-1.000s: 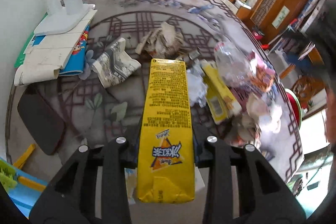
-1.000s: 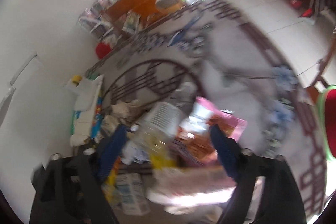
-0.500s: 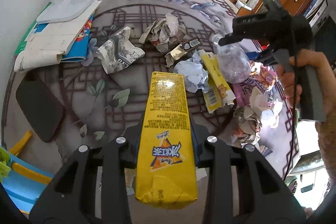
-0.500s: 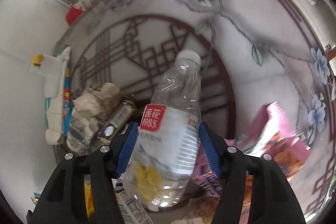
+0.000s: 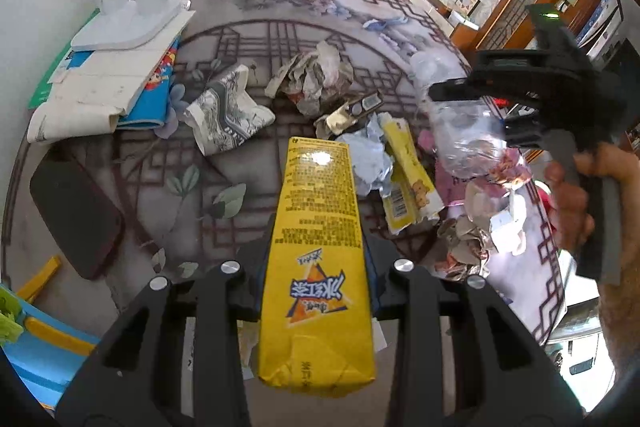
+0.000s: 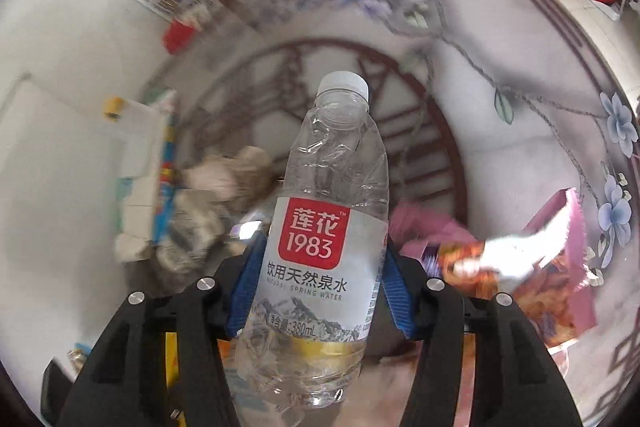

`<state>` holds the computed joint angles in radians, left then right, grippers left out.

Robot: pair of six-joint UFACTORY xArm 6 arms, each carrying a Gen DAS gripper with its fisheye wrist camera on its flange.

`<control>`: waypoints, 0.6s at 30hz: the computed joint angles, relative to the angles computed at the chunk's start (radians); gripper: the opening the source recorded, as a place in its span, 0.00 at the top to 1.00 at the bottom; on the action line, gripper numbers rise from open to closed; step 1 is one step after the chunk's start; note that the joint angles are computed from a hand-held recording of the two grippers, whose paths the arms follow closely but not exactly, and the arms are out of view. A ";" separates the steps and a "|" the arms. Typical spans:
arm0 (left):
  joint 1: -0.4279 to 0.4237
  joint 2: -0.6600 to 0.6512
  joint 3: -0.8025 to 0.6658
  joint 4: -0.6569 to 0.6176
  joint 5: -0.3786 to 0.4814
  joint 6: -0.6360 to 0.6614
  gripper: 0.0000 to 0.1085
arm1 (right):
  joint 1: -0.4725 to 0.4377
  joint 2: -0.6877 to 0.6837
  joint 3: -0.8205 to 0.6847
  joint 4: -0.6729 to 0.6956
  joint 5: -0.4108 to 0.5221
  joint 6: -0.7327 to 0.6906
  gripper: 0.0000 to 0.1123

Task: Collect trash
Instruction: 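Lift the yellow box and water bottle and carry them toward the red bin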

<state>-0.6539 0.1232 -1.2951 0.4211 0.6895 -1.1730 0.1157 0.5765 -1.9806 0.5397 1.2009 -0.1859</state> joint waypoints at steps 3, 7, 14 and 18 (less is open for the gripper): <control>-0.003 0.005 -0.013 0.008 -0.001 -0.005 0.68 | -0.016 -0.107 0.115 0.053 -0.031 -0.082 0.52; -0.012 0.022 -0.041 0.009 -0.001 0.008 0.68 | -0.027 -0.282 0.318 0.090 -0.102 -0.203 0.52; -0.032 0.067 -0.115 0.017 0.016 0.025 0.68 | -0.005 -0.613 0.781 0.083 -0.431 -0.398 0.52; -0.048 0.110 -0.176 0.010 0.028 0.048 0.68 | -0.038 -0.665 0.868 0.125 -0.443 -0.378 0.52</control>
<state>-0.7019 0.2335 -1.4712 0.4312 0.7173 -1.1252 0.0773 -0.0881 -1.1124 0.6648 0.7575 -0.5635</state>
